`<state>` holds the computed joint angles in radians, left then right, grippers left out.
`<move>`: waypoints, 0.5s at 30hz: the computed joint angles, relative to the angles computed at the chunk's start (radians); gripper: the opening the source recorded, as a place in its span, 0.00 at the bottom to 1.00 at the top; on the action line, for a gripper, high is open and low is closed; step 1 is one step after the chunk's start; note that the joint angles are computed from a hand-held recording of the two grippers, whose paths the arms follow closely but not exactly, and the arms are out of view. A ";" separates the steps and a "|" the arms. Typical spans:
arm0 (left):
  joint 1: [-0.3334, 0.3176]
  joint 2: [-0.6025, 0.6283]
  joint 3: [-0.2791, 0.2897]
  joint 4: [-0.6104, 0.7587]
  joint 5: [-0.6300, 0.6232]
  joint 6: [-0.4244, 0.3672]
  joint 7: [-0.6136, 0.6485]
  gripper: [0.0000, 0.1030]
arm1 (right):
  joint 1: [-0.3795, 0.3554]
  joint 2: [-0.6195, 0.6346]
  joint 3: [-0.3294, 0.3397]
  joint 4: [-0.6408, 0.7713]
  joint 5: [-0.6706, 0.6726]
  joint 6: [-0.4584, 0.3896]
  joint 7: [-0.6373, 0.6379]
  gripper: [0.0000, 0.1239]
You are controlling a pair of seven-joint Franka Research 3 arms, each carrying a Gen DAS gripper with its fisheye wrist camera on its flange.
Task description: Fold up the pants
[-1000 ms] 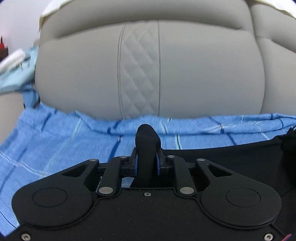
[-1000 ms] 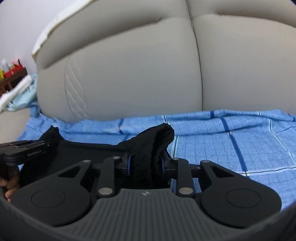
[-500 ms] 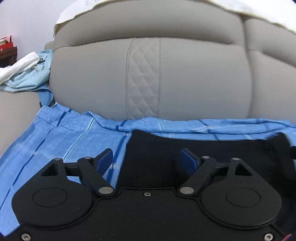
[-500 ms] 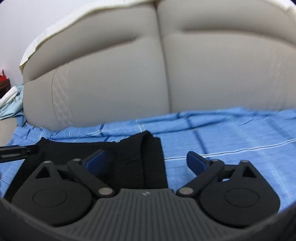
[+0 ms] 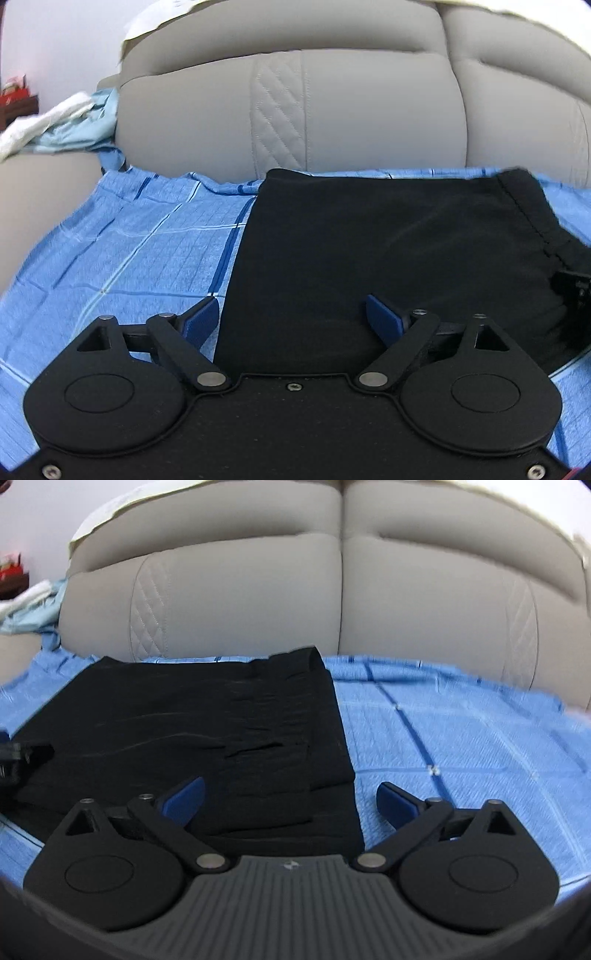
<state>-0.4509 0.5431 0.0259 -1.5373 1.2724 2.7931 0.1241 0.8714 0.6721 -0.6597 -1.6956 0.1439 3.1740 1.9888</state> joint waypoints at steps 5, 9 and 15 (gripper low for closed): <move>0.044 -0.045 -0.048 -0.057 -0.168 0.022 0.095 0.85 | 0.089 -0.025 -0.071 -0.078 0.027 0.035 0.032 0.83; -0.002 -0.111 -0.014 -0.143 -0.072 0.033 0.012 0.89 | 0.226 -0.028 -0.172 -0.147 0.083 0.070 0.015 0.83; 0.010 -0.192 -0.069 -0.251 0.026 0.020 -0.077 0.95 | 0.402 -0.009 -0.288 -0.222 0.162 0.107 -0.044 0.83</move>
<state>-0.4408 0.3506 -0.0426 -1.7880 1.2987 2.8128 0.0476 1.2733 0.6628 -0.9476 -1.9172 0.3059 3.2808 1.9450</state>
